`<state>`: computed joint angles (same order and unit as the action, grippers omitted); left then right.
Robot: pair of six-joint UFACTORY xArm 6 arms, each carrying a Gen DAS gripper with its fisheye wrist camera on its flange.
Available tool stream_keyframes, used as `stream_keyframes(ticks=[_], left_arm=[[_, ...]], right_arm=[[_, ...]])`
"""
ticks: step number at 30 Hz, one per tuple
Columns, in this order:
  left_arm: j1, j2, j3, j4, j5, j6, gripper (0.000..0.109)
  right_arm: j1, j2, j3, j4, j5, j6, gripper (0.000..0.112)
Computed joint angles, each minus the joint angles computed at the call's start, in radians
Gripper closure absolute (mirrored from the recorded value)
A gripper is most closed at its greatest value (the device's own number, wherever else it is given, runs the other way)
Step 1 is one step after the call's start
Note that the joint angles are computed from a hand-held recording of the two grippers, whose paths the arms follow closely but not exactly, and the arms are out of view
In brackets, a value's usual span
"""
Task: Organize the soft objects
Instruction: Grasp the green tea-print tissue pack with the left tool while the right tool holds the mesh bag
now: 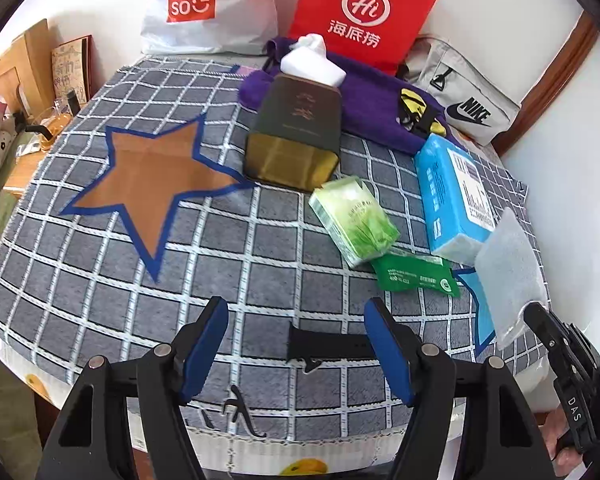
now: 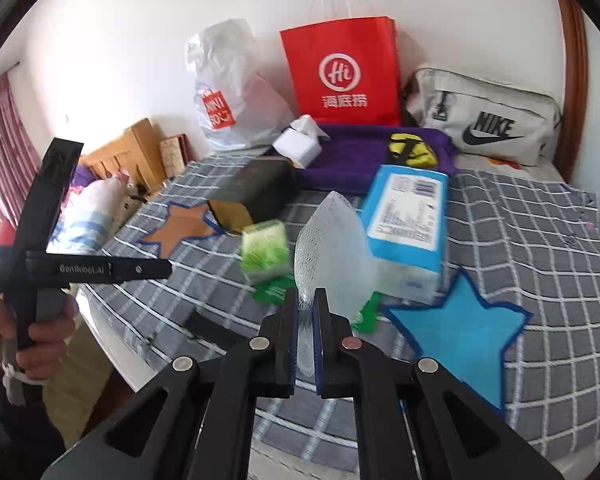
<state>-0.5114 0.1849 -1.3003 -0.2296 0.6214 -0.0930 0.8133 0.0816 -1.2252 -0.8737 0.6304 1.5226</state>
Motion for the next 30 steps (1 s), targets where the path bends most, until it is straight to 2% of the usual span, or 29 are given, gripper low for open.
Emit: stream_keyframes(ticks=[4,8,11,17,18,19,21,23,25,30], left_arm=[[-0.019,0.04,-0.033,0.005,0.012,-0.038,0.04],[-0.035,0.088,-0.084,0.022,0.026,-0.064,0.04],[-0.043,0.131,-0.136,0.016,0.035,-0.072,0.04],[-0.058,0.245,-0.28,0.028,0.067,-0.13,0.04],[-0.06,0.262,-0.302,0.034,0.077,-0.139,0.04],[-0.062,0.278,-0.321,0.037,0.085,-0.15,0.04],[-0.065,0.299,-0.338,0.013,0.075,-0.154,0.04],[-0.064,0.315,-0.353,-0.015,0.074,-0.152,0.04],[-0.066,0.333,-0.378,-0.015,0.081,-0.163,0.04],[-0.078,0.392,-0.469,0.082,0.126,-0.247,0.04]], right_arm=[[0.024,-0.051,0.063,-0.015,0.104,0.017,0.106],[0.013,-0.049,0.104,0.011,0.095,0.006,0.106],[-0.014,-0.04,0.146,0.026,0.013,0.017,0.104],[-0.062,-0.032,0.214,0.091,-0.091,0.035,0.082],[-0.068,-0.039,0.227,0.083,-0.108,0.047,0.075],[-0.076,-0.052,0.247,0.059,-0.126,0.077,0.062],[-0.083,-0.071,0.269,0.02,-0.125,0.125,0.047],[-0.098,-0.097,0.299,-0.021,-0.12,0.192,0.046],[-0.126,-0.112,0.328,-0.004,-0.171,0.205,0.044],[-0.157,-0.127,0.355,0.024,-0.231,0.214,0.043]])
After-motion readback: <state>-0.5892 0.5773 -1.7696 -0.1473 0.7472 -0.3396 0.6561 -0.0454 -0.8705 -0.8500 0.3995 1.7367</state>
